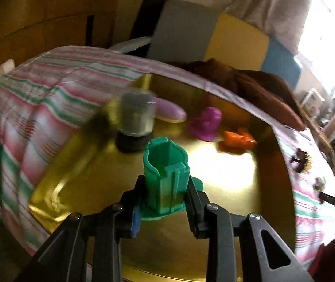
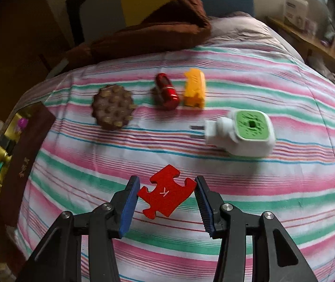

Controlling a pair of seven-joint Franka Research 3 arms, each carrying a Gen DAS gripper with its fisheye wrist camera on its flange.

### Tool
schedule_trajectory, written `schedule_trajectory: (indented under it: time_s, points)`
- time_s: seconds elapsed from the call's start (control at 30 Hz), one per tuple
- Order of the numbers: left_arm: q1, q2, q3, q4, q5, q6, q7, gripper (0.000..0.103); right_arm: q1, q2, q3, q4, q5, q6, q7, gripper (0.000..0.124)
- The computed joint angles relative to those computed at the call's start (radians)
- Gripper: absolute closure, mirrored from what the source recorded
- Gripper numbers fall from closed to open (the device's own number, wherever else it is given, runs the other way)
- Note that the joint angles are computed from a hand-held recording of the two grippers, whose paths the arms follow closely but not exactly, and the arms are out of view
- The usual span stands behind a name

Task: Organize rigid objects
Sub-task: 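Place the green spool upright in the gold tray and open the left tool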

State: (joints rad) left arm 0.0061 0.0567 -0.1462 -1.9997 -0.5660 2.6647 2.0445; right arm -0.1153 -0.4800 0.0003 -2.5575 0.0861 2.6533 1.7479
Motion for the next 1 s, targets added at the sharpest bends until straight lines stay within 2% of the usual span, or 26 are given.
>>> schedule_trajectory:
  time_s: [0.1,0.2,0.3,0.4,0.47,0.7,0.83,0.93,1.0]
  points:
    - [0.001,0.036,0.009,0.029,0.105,0.003,-0.075,0.072,0.013,0.004,0.001,0.002,-0.003,0.007,-0.022,0.075]
    - [0.020,0.057,0.002,0.050,0.128,-0.019,-0.074,0.072,0.020,0.006,-0.003,0.002,0.006,0.005,-0.033,0.075]
    - [0.027,0.039,-0.005,0.011,0.142,0.050,-0.059,0.054,0.014,0.008,0.001,0.001,0.004,0.005,-0.026,0.075]
    - [0.021,0.007,-0.001,-0.049,0.180,0.149,-0.112,0.053,0.012,0.011,0.001,0.002,0.005,0.003,-0.019,0.075]
    - [0.019,-0.008,0.002,-0.076,0.173,0.186,-0.129,0.053,0.013,0.014,0.001,0.003,0.005,0.005,-0.020,0.075]
    - [-0.001,-0.066,0.014,-0.139,-0.015,0.240,-0.035,0.053,0.038,0.001,-0.006,-0.006,0.028,0.038,-0.052,0.075]
    - [-0.034,-0.107,0.037,-0.178,-0.082,0.266,0.004,0.053,0.068,0.010,-0.017,0.017,0.083,0.014,-0.052,0.075]
    - [-0.084,-0.150,0.073,-0.201,-0.259,0.247,0.161,0.053,0.119,0.013,-0.025,0.033,0.145,0.032,-0.077,0.075]
    - [-0.105,-0.171,0.089,-0.211,-0.299,0.216,0.212,0.052,0.161,0.029,-0.021,0.061,0.183,0.045,-0.101,0.075]
